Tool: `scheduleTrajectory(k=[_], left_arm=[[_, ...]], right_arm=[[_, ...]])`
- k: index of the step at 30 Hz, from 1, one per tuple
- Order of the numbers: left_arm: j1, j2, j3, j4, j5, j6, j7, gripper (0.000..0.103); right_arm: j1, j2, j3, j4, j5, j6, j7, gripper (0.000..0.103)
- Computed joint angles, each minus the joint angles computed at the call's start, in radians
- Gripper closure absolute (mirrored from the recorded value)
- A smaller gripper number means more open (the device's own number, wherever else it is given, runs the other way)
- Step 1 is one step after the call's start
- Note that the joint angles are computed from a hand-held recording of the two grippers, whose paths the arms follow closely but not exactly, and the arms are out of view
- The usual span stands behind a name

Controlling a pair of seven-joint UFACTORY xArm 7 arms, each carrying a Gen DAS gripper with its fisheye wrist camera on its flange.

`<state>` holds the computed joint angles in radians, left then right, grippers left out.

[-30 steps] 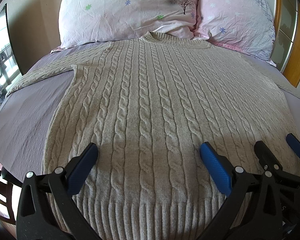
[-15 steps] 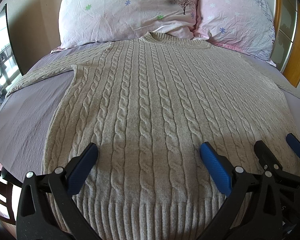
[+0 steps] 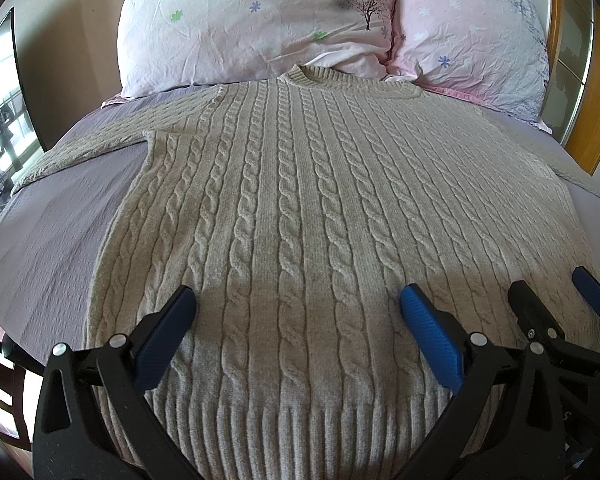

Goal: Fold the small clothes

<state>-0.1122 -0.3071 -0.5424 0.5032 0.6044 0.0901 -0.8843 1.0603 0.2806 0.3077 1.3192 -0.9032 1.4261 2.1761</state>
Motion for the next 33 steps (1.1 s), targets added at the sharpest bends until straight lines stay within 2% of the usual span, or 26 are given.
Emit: scheduleTrajectory(k=[18,25,28,31,32,33], left_arm=[[0.02,0.017,-0.011,0.016,0.035,-0.004,-0.025,0.002],[-0.077,0.014,0.067,0.025,-0.028,0.044,0.042,0.002],[-0.091,0.023,0.085,0.025,-0.031,0.039,0.064,0.002],[-0.133,0.033,0.135,0.025,-0.06,0.028,0.144,0.002],[-0.151,0.036,0.154,0.027,-0.08,0.03,0.176,0.002],[-0.16,0.035,0.168,0.027,-0.096,0.031,0.201,0.002]], right_arm=[[0.001,-0.003,0.003,-0.002,-0.004,0.006,-0.001,0.001],[-0.005,-0.02,0.006,-0.029,-0.018,-0.019,-0.008,0.001],[-0.008,-0.043,0.012,-0.076,-0.06,-0.054,-0.001,0.001],[-0.035,-0.13,0.01,-0.176,-0.081,-0.176,-0.004,0.001],[-0.076,-0.187,0.043,-0.231,-0.091,-0.21,0.028,0.001],[-0.076,-0.233,0.041,-0.267,-0.091,-0.202,0.053,0.001]])
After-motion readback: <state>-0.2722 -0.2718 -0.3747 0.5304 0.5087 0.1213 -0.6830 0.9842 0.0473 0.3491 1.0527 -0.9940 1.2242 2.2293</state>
